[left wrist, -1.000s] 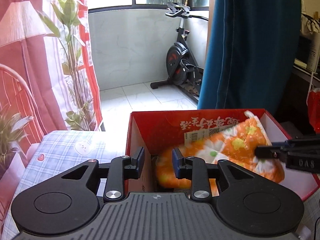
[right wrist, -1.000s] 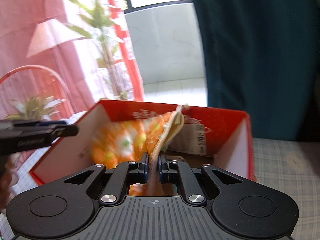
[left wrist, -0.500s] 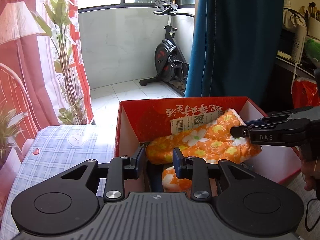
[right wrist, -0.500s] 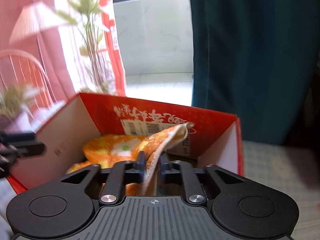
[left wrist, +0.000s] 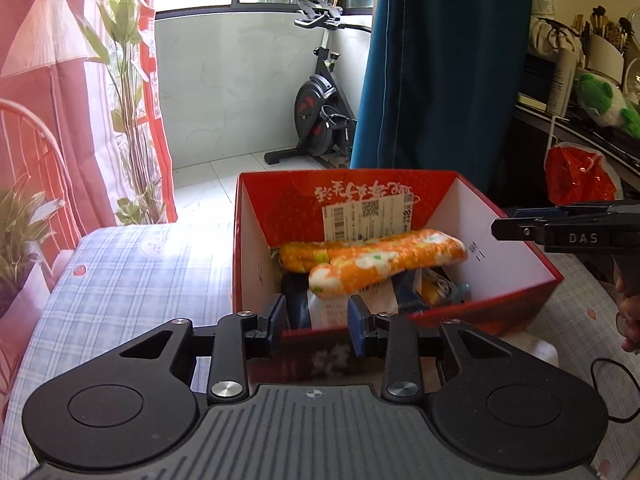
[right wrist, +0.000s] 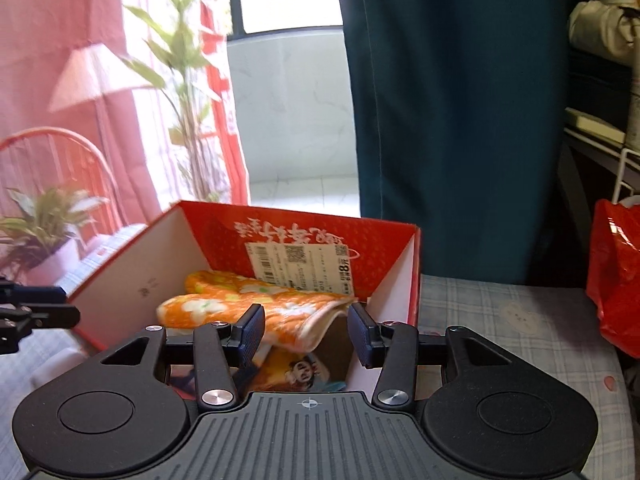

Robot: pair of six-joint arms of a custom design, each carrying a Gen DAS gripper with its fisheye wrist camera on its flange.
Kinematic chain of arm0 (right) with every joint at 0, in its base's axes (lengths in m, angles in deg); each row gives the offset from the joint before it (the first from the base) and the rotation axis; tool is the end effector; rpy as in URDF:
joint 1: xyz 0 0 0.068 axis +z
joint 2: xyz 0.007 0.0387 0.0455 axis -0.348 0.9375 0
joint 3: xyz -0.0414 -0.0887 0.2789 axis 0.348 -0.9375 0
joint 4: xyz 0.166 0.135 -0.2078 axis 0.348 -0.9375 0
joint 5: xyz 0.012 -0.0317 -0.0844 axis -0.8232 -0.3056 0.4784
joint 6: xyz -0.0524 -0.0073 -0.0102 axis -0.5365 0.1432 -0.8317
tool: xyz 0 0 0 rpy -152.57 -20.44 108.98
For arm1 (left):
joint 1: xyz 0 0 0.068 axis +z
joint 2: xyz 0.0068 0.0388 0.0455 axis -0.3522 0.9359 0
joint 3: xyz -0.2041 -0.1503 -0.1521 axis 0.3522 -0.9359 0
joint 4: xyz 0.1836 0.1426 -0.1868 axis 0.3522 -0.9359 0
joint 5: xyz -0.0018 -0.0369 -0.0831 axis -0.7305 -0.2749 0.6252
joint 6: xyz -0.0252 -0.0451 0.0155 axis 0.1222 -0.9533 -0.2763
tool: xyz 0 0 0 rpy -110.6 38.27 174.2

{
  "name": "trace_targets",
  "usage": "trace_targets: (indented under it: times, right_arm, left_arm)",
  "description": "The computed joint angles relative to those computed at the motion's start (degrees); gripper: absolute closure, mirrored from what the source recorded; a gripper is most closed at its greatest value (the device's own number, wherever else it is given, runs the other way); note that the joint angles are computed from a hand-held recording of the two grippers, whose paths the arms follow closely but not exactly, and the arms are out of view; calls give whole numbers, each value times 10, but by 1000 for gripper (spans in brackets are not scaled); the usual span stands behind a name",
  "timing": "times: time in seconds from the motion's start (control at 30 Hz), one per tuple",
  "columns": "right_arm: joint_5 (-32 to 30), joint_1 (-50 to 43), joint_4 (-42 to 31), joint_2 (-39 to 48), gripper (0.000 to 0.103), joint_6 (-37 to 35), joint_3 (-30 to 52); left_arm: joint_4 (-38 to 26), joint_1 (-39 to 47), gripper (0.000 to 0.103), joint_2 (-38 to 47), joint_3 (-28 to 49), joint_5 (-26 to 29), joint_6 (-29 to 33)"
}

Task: Organize soft objects
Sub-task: 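Lift the open right gripper out of the box toward the black fabric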

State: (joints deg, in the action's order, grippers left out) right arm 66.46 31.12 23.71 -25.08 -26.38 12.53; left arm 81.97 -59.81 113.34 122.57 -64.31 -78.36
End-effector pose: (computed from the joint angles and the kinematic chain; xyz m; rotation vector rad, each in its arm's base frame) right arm 0.1321 0.1237 0.2133 0.3489 2.1445 -0.0619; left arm 0.2407 -0.2002 0.1823 0.8462 2.0955 -0.4449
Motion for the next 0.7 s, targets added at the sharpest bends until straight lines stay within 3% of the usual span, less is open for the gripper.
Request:
trace_targets:
  times: [0.13, 0.23, 0.37, 0.43, 0.57, 0.7]
  right_arm:
    - [72, 140, -93, 20, 60, 153, 16]
    - [112, 250, -183, 77, 60, 318, 35]
    - [98, 370, -267, 181, 60, 565, 49]
    - [75, 417, -269, 232, 60, 645, 54]
    - [27, 477, -219, 317, 59, 705, 66]
    - [14, 508, -192, 371, 57, 711, 92]
  left_arm:
    - [-18, 18, 66, -58, -55, 31, -1]
    - [-25, 29, 64, -98, -103, 42, 12]
    - [-19, 39, 63, -127, -166, 44, 11]
    - [-14, 43, 62, -122, -187, 52, 10]
    - [22, 27, 62, -102, -222, 20, 17]
    - [41, 42, 62, -81, -231, 49, -1]
